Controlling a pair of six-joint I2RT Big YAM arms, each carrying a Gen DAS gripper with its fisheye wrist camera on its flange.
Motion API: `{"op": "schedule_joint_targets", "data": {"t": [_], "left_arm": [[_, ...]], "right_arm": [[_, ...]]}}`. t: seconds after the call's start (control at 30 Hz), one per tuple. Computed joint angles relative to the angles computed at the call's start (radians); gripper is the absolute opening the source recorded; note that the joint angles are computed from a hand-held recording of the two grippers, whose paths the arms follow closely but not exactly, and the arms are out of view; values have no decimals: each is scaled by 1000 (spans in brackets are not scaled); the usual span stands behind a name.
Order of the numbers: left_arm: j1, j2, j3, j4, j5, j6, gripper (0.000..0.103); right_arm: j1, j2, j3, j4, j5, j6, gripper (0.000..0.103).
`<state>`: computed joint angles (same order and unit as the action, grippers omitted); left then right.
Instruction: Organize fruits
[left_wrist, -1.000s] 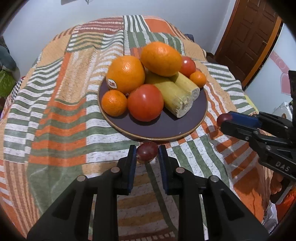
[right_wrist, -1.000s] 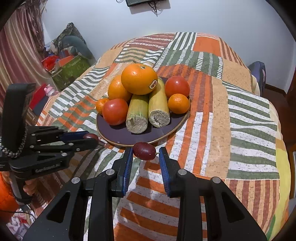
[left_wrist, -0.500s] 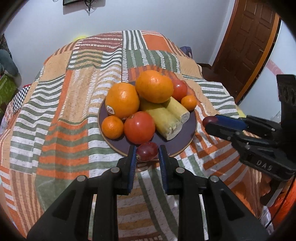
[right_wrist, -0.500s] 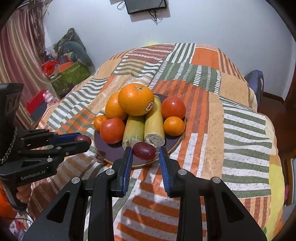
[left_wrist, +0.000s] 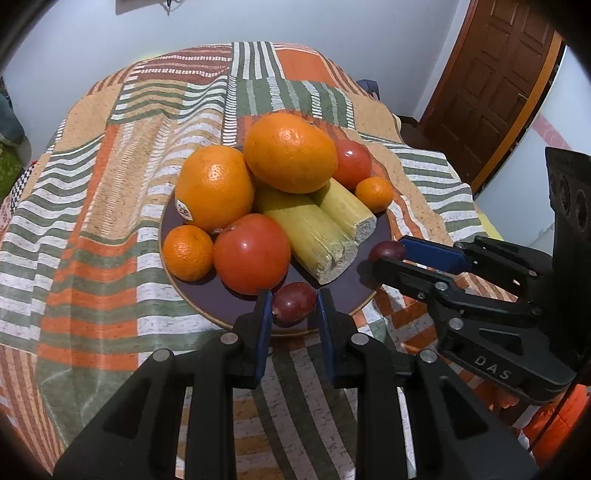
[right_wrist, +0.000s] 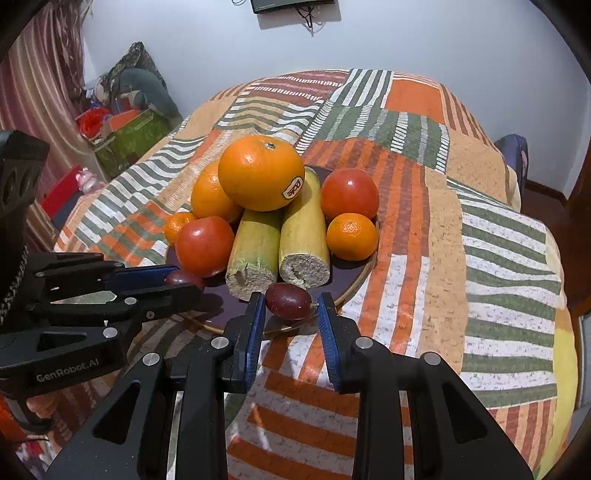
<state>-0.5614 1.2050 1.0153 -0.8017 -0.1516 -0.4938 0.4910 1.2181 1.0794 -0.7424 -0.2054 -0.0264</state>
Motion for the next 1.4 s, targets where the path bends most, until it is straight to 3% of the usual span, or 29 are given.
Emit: {"op": "schedule_joint_targets", "data": {"t": [0.5, 0.73, 1.03, 1.23, 1.4], "left_arm": [[-31, -28, 5, -22, -74, -9, 30], [-85, -126, 24, -56, -193, -42, 30], [-260, -274, 96, -125, -459, -91, 30], [-451, -323, 161, -192, -713, -143, 30], [-613, -333, 212, -264, -920, -220, 31]], "right_arm": [[-13, -20, 4, -22, -8, 24, 27], [-24, -121, 10, -22, 7, 35, 27], [13, -320, 35, -4, 54, 60, 27], [84, -445, 39, 29, 132, 85, 29], [149, -521, 37, 65, 196, 101, 37]]}}
